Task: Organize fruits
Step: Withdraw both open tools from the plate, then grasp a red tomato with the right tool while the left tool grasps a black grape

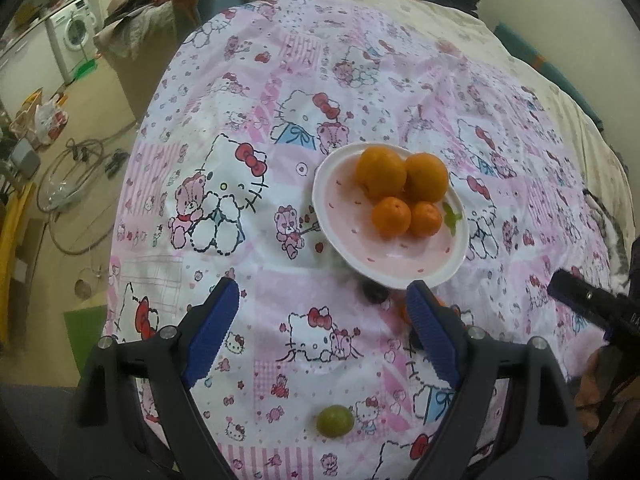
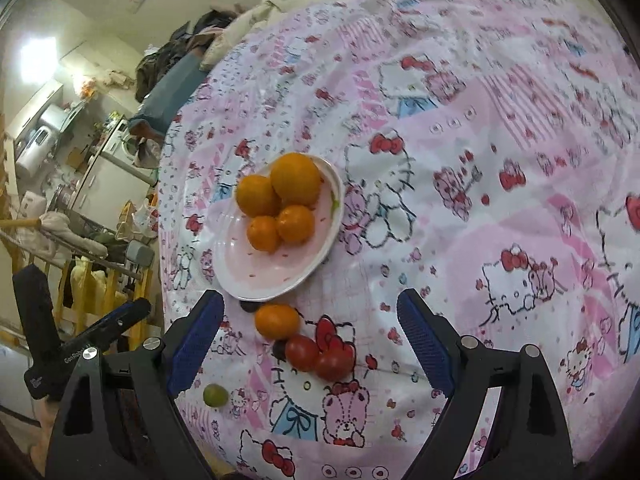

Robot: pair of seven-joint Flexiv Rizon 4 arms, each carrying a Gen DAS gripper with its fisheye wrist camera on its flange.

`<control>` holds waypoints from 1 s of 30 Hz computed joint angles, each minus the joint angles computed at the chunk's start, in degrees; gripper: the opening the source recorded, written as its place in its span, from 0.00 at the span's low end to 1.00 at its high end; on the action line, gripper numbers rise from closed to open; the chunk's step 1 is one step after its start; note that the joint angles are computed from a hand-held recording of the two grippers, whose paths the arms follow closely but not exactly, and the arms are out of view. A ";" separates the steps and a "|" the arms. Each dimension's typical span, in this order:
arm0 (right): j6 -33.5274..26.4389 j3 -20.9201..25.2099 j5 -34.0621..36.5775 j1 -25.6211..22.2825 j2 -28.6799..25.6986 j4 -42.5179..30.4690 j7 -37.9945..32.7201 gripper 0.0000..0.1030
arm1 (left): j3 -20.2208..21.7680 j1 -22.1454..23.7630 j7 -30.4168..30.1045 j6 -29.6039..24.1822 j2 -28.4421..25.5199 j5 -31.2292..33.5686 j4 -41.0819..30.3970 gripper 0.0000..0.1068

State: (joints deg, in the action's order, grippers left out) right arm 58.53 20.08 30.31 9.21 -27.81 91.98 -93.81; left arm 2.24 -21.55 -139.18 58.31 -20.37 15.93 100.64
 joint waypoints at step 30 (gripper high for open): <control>-5.89 -6.60 -34.18 13.28 -2.38 7.94 -4.36 0.37 | -0.85 1.50 2.43 0.17 -0.25 -6.22 2.10 0.78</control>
